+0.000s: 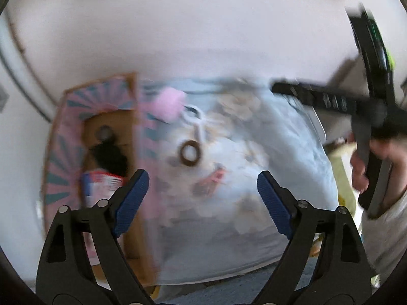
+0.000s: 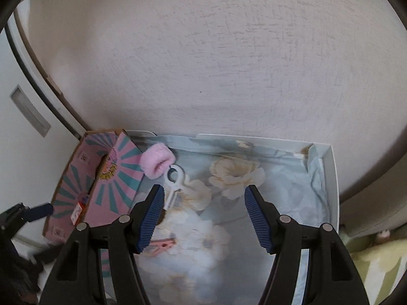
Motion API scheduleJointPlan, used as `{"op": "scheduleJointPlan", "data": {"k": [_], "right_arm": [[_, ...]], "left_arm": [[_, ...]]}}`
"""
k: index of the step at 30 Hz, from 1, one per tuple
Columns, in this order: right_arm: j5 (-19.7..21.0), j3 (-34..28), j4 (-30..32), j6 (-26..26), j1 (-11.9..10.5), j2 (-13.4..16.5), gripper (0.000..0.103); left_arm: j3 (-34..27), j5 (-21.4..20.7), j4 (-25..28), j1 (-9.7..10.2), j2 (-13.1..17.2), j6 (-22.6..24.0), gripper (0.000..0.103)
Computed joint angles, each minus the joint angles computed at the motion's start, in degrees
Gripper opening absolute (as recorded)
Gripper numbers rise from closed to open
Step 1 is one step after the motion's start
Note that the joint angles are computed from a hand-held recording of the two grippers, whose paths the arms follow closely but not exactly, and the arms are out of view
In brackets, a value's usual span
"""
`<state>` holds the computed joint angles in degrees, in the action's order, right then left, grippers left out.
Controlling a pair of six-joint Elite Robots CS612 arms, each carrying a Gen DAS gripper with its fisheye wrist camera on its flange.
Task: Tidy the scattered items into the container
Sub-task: 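Grasp the pink clothespin with the left tool while the right tool grasps the white clip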
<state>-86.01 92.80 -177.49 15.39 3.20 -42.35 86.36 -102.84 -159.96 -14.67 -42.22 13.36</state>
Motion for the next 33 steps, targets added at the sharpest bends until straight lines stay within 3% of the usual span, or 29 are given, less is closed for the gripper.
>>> {"op": "scheduleJointPlan", "data": {"k": [3,8,15,21,30,33], "right_arm": [[1.5,-0.9,2.0,-3.2,-0.6,0.6,0.062],[3.2,-4.4,6.5,-9.6,-0.8,3.1,0.062],[7.3,-10.6,12.6,-17.0,-0.4,7.8,0.062],[8.7,-15.9,16.2,-21.9,0.9,11.4,0.061],[7.0,-18.8,19.0,-24.8,1.7,13.2,0.061],[6.9,-18.8,19.1,-25.1,1.5,13.2,0.056]], "left_arm": [[0.7,1.5,-0.1,-1.73,1.4,1.9,0.087],[2.1,6.1,-7.6,-3.52,4.4,3.3,0.087],[0.5,2.6,-12.0,-2.36,7.8,-2.1,0.087],[-0.6,1.2,-13.4,-1.97,9.1,-4.0,0.087],[-2.5,-1.2,-12.4,-0.97,10.3,-6.8,0.086],[-3.0,-1.8,-11.8,-0.7,10.6,-7.0,0.08]]}}
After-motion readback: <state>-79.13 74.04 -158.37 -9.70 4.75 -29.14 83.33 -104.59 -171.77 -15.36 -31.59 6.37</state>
